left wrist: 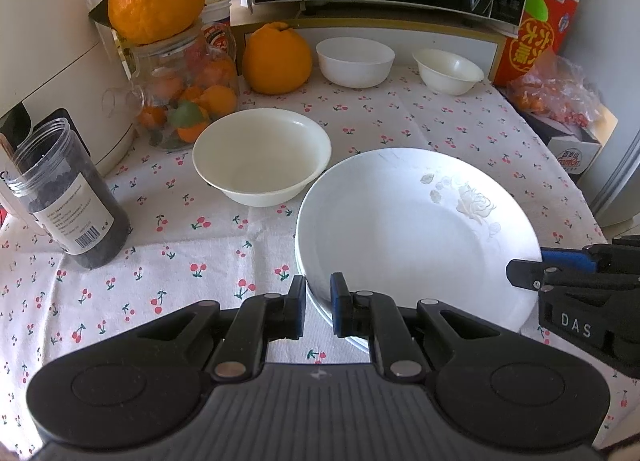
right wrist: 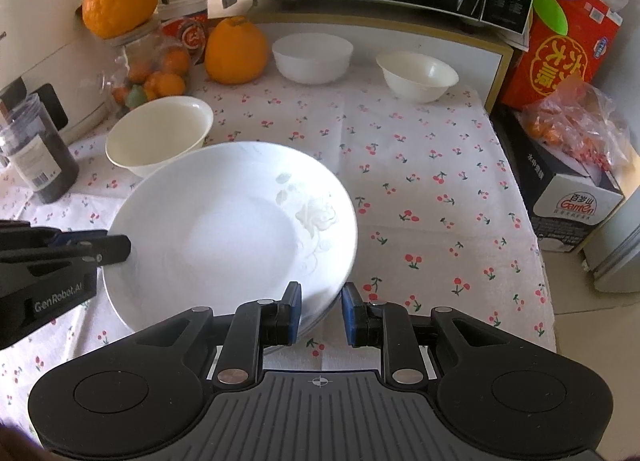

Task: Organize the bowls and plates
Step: 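Lower the white plate onto the blue plates and open the left tool, then withdraw the open left tool from the plate stack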

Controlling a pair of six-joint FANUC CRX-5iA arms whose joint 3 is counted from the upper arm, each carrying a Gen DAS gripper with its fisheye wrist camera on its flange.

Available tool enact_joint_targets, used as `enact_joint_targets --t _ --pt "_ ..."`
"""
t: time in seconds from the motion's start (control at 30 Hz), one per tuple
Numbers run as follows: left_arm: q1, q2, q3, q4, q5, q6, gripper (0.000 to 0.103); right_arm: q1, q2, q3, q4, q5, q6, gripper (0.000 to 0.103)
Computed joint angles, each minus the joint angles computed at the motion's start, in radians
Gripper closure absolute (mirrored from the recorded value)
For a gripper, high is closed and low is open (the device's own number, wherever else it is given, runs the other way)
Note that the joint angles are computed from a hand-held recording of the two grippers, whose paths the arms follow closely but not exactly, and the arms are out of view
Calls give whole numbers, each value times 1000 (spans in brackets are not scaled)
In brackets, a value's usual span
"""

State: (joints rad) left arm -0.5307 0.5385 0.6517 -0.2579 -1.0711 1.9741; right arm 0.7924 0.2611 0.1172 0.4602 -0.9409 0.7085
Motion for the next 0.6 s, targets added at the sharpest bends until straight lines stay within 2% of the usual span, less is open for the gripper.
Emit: enact_joint_targets --t 0.27,0.33,0.4,0.47,0.53,0.6 --pt "0 2 6 -1 -5 -3 92 -8 -2 13 -32 -1 31 80" --pt "-2 5 14 -6 -15 0 87 -13 -5 17 -45 0 30 80" --pt "-3 8 23 -11 -28 12 80 -20 -8 26 -64 -3 22 73" --pt "6 5 17 9 -20 16 75 -33 -17 29 -90 7 2 56" --pt "15 1 8 31 -13 21 70 -44 -25 30 -110 15 -18 49" --pt "19 -1 6 40 -11 33 64 -55 -29 34 -127 17 -33 47"
